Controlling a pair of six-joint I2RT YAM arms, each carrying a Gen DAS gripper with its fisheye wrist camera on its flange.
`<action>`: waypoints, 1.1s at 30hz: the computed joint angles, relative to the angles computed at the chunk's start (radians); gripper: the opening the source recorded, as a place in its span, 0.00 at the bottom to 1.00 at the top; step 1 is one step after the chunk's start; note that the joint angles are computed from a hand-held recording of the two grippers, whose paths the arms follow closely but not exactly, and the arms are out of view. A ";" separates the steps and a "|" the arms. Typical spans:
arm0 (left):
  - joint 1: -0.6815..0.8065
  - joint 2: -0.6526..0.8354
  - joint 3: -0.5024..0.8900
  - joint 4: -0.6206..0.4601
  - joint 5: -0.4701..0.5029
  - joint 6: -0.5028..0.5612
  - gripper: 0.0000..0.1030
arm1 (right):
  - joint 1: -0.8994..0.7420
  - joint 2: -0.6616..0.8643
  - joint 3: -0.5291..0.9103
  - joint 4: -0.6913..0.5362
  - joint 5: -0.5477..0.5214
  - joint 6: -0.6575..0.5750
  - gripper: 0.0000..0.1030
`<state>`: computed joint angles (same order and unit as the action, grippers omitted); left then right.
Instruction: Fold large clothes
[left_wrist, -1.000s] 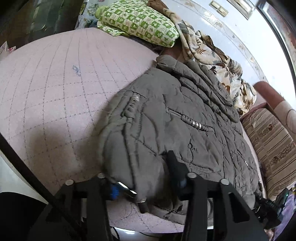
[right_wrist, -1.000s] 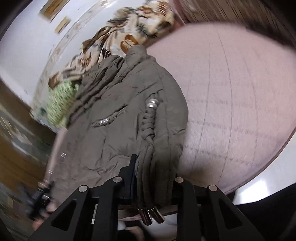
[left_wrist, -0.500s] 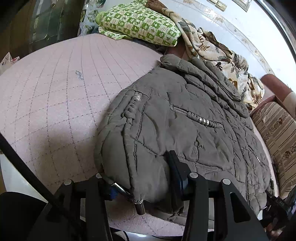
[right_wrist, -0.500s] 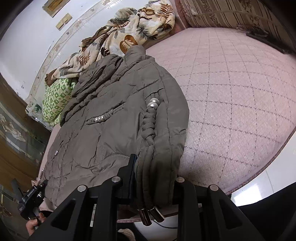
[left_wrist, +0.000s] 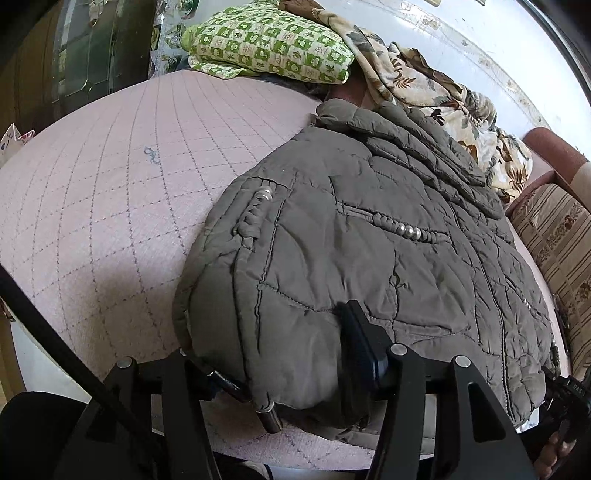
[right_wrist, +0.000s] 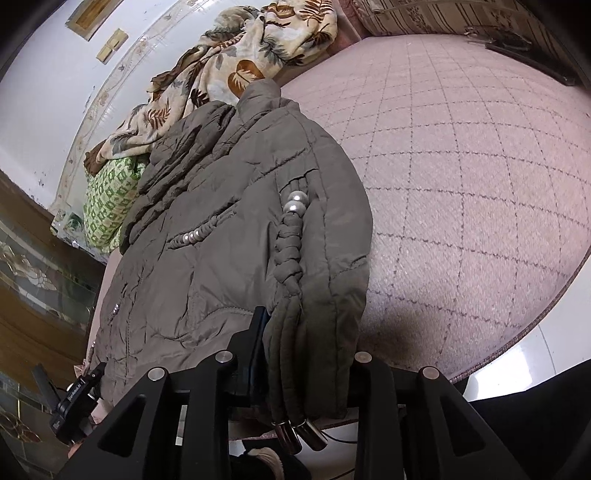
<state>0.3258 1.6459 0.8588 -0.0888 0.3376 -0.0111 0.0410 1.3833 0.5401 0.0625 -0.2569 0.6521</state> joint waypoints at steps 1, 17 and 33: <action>0.000 0.001 -0.001 0.004 -0.001 0.001 0.54 | 0.010 -0.003 0.001 -0.001 0.015 -0.003 0.27; -0.027 -0.114 -0.099 0.115 -0.043 0.036 0.26 | 0.037 -0.138 -0.057 0.042 0.059 -0.008 0.17; -0.119 -0.194 -0.101 0.106 -0.202 0.110 0.22 | 0.110 -0.222 0.003 -0.056 0.184 -0.101 0.16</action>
